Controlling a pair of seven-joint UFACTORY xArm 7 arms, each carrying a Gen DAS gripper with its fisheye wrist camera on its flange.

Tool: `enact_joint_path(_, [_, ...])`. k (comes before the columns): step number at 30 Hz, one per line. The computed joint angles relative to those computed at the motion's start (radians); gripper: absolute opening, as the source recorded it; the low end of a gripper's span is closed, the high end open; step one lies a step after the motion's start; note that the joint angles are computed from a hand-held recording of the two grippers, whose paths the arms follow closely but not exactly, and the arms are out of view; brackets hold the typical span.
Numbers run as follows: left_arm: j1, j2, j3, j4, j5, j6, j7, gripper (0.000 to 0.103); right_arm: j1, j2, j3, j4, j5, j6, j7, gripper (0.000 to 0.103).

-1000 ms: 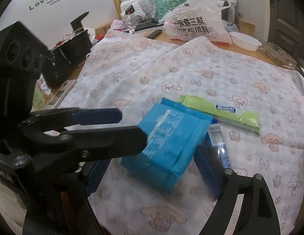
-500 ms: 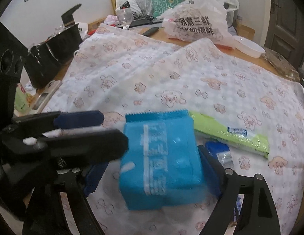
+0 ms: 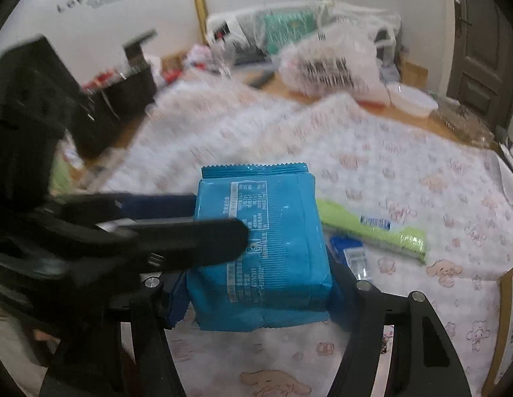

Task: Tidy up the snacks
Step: 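Carry the blue pack with both tools into the box and open them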

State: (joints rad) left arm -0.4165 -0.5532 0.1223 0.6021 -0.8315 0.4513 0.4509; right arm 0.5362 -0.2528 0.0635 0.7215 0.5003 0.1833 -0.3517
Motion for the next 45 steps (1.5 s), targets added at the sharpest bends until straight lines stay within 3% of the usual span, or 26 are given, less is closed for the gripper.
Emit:
enact_joint_path(2, [-0.024, -0.024, 0.000, 0.006, -0.027, 0.003, 0.004, 0.069, 0.062, -0.048, -0.047, -0.024, 0.077, -0.027, -0.077, 0.062])
enact_joint_path(4, [-0.018, -0.047, -0.039, 0.011, -0.005, -0.011, -0.033, 0.069, 0.108, -0.103, -0.085, -0.050, 0.125, -0.044, -0.125, 0.062])
enact_joint_path(12, [-0.028, -0.050, -0.192, 0.099, 0.197, -0.060, -0.257, 0.064, 0.127, -0.330, -0.172, -0.153, 0.086, -0.038, -0.123, 0.062])
enact_joint_path(20, [-0.070, 0.170, -0.339, 0.346, 0.436, -0.084, -0.461, 0.064, -0.010, -0.588, -0.307, -0.238, -0.037, 0.084, -0.142, 0.062])
enact_joint_path(24, [-0.054, 0.380, -0.453, 0.569, 0.671, -0.063, -0.616, 0.064, -0.130, -0.653, -0.392, -0.241, -0.088, 0.158, -0.196, 0.062])
enact_joint_path(26, [-0.066, 0.472, -0.475, 0.666, 0.781, -0.040, -0.684, 0.063, -0.185, -0.647, -0.427, -0.227, -0.106, 0.190, -0.226, 0.062])
enact_joint_path(30, [-0.145, 0.662, -0.463, 0.868, 0.897, 0.034, -0.750, 0.062, -0.260, -0.601, -0.506, -0.197, -0.112, 0.227, -0.312, 0.062])
enact_joint_path(35, [-0.239, 0.819, -0.405, 1.041, 0.948, 0.109, -0.783, 0.062, -0.278, -0.485, -0.575, -0.139, -0.066, 0.235, -0.418, 0.062])
enact_joint_path(39, [-0.273, 0.853, -0.367, 1.079, 0.961, 0.134, -0.805, 0.062, -0.277, -0.436, -0.596, -0.121, -0.009, 0.238, -0.492, 0.063])
enact_joint_path(45, [-0.264, 0.839, -0.349, 1.061, 0.960, 0.120, -0.811, 0.063, -0.309, -0.435, -0.557, -0.135, 0.063, 0.223, -0.566, 0.066])
